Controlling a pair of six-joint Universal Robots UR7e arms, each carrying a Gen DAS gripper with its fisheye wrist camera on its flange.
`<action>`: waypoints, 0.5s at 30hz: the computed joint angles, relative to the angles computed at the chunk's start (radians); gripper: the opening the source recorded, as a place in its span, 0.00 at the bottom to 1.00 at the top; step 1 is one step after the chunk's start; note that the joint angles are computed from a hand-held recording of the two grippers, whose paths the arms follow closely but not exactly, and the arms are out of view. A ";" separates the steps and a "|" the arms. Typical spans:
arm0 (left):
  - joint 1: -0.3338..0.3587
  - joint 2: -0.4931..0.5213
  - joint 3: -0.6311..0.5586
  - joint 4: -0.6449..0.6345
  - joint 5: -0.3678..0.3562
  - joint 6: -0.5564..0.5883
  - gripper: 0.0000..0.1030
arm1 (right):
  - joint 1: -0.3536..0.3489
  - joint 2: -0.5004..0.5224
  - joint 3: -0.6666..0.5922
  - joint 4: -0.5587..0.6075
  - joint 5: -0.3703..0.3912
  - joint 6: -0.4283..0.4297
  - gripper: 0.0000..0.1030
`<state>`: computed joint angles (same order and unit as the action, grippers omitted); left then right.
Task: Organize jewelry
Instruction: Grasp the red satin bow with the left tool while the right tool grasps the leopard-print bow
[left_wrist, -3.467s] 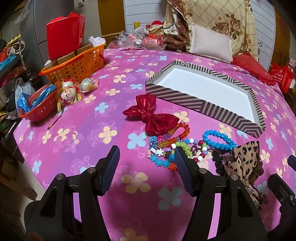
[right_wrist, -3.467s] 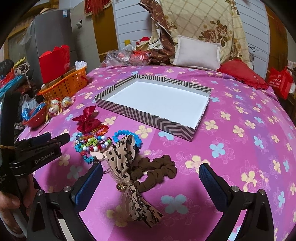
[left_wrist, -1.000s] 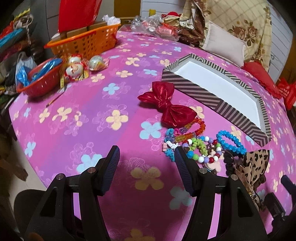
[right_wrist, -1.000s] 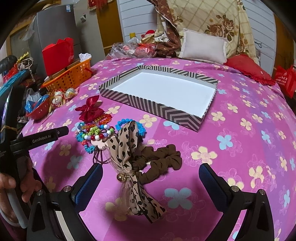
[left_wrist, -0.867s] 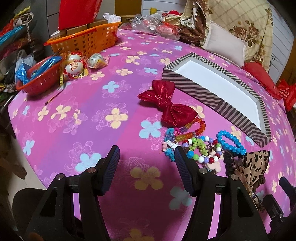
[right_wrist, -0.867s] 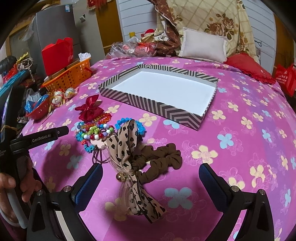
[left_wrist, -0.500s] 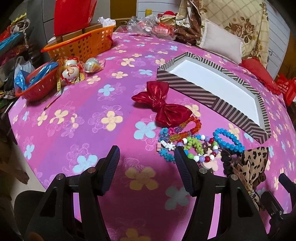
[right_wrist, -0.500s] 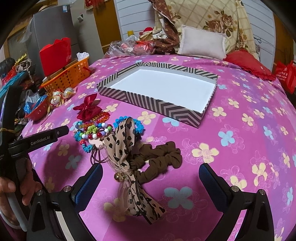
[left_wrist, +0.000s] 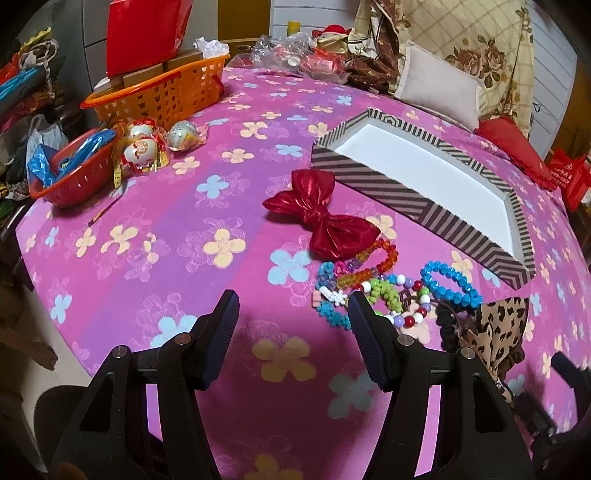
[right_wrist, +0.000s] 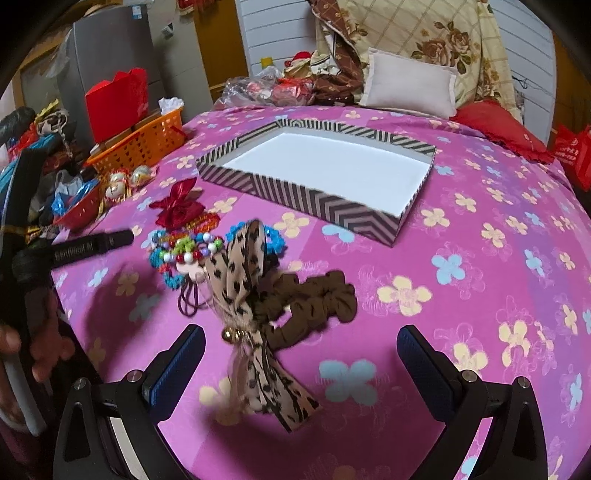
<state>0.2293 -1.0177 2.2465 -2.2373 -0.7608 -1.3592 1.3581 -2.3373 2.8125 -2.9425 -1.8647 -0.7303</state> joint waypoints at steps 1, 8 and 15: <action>0.002 -0.003 -0.002 0.005 0.002 0.000 0.60 | -0.014 -0.004 0.002 0.001 0.008 -0.007 1.00; 0.036 -0.016 -0.016 0.010 0.013 0.023 0.60 | 0.003 0.091 0.003 -0.070 -0.015 0.002 1.00; 0.095 0.001 -0.056 -0.025 0.021 0.102 0.60 | 0.054 0.279 -0.014 -0.221 -0.083 0.008 1.00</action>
<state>0.3242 -1.0171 2.1909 -2.2620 -0.7398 -1.2573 1.4126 -2.0586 2.7982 -3.1635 -1.9478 -0.7227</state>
